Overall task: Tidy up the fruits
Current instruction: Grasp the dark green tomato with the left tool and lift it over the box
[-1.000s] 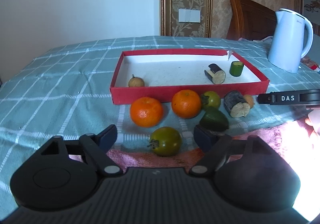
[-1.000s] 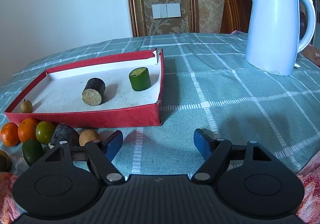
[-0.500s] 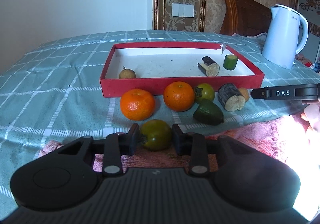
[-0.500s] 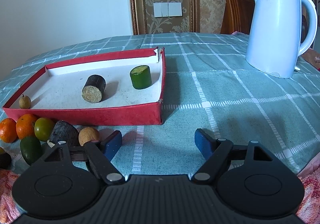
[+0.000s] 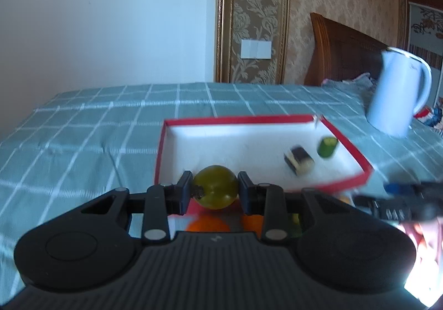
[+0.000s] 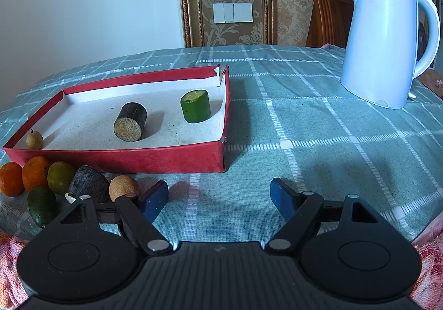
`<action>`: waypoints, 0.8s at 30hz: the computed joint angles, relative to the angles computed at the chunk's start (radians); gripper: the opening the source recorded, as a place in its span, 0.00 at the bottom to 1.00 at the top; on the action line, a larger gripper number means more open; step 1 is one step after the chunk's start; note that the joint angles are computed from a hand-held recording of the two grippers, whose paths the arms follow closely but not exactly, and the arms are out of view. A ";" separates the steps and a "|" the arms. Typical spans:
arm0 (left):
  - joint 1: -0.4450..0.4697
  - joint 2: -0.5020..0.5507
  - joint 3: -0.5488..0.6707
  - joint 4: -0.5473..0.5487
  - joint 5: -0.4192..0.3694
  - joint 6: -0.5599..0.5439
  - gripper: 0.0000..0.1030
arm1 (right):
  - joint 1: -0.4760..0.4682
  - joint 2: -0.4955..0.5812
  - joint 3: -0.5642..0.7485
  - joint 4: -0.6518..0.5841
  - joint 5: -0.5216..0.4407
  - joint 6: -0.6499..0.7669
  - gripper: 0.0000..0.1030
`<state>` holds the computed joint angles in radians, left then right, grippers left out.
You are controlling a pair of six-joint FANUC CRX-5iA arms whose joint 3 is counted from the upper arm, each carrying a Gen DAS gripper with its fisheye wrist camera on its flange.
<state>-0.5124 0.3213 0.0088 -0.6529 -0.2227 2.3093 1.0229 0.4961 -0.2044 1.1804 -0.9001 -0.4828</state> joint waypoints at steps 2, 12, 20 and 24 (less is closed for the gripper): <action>0.003 0.034 0.050 -0.004 -0.023 0.004 0.30 | 0.000 0.000 0.000 0.000 0.000 0.000 0.78; 0.051 0.209 0.239 0.182 -0.094 -0.193 0.31 | -0.004 -0.006 -0.010 0.010 0.014 -0.008 0.82; 0.083 0.301 0.334 0.340 -0.168 -0.329 0.31 | -0.010 -0.011 -0.018 0.021 0.028 -0.020 0.85; 0.091 0.317 0.344 0.371 -0.178 -0.354 0.31 | -0.011 -0.010 -0.017 0.020 0.030 -0.017 0.86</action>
